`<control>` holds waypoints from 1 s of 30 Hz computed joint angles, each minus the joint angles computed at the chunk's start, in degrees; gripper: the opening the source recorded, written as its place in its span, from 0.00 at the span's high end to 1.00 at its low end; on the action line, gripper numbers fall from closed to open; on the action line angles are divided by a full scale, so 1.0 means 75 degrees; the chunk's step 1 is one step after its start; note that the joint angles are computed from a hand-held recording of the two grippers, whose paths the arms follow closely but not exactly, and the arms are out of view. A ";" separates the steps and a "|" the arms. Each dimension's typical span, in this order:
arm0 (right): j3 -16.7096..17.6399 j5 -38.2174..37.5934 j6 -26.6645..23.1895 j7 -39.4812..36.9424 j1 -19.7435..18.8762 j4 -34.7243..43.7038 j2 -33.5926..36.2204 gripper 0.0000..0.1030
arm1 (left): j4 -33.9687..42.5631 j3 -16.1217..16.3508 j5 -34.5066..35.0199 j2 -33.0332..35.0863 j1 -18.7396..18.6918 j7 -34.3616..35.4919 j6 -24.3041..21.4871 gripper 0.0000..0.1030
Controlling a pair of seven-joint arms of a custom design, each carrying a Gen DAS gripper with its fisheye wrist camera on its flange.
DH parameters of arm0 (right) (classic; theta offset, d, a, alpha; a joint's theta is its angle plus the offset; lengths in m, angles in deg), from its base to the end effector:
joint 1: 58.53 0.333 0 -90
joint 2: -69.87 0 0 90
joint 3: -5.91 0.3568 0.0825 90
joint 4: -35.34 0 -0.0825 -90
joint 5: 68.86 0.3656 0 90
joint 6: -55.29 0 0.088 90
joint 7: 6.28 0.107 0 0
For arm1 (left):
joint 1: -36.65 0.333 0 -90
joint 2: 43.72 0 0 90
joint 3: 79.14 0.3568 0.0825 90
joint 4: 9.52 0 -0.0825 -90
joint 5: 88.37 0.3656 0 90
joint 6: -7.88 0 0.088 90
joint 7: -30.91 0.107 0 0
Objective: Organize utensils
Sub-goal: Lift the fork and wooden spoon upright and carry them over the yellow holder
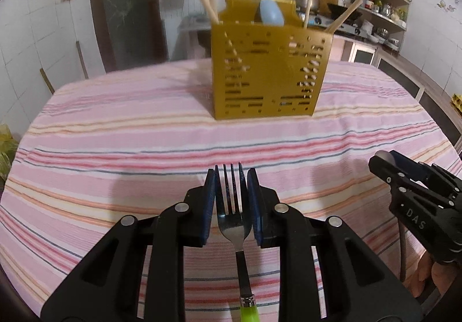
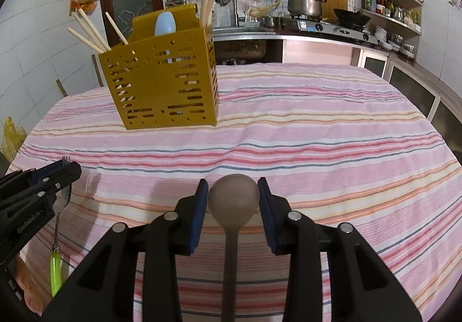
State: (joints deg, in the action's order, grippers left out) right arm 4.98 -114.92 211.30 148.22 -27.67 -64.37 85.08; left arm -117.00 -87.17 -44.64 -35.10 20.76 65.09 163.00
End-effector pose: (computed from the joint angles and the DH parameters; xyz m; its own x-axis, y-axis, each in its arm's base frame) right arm 0.5680 0.3591 0.5433 0.0619 -0.9949 -0.0794 -0.6441 0.0209 -0.7647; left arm 0.5692 -0.2727 0.5516 -0.0258 -0.9997 0.0051 -0.6770 0.0137 -0.7359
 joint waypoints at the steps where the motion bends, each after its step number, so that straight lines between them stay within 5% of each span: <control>1: -0.0013 -0.0048 0.0005 0.0026 0.0018 0.0014 0.0004 0.66 | -0.0028 0.0027 0.0085 -0.0038 -0.0003 -0.0079 0.0051 0.80; 12: -0.0090 -0.2054 -0.0205 0.1694 0.0236 -0.0013 -0.0364 0.66 | -0.0387 -0.0049 0.1775 -0.0648 0.0177 -0.1680 0.0236 0.80; 30: 0.0394 -0.3039 -0.0040 0.2740 -0.0163 -0.0236 -0.0866 0.66 | -0.1107 -0.0644 0.3506 -0.1755 0.0952 -0.3392 0.0675 0.80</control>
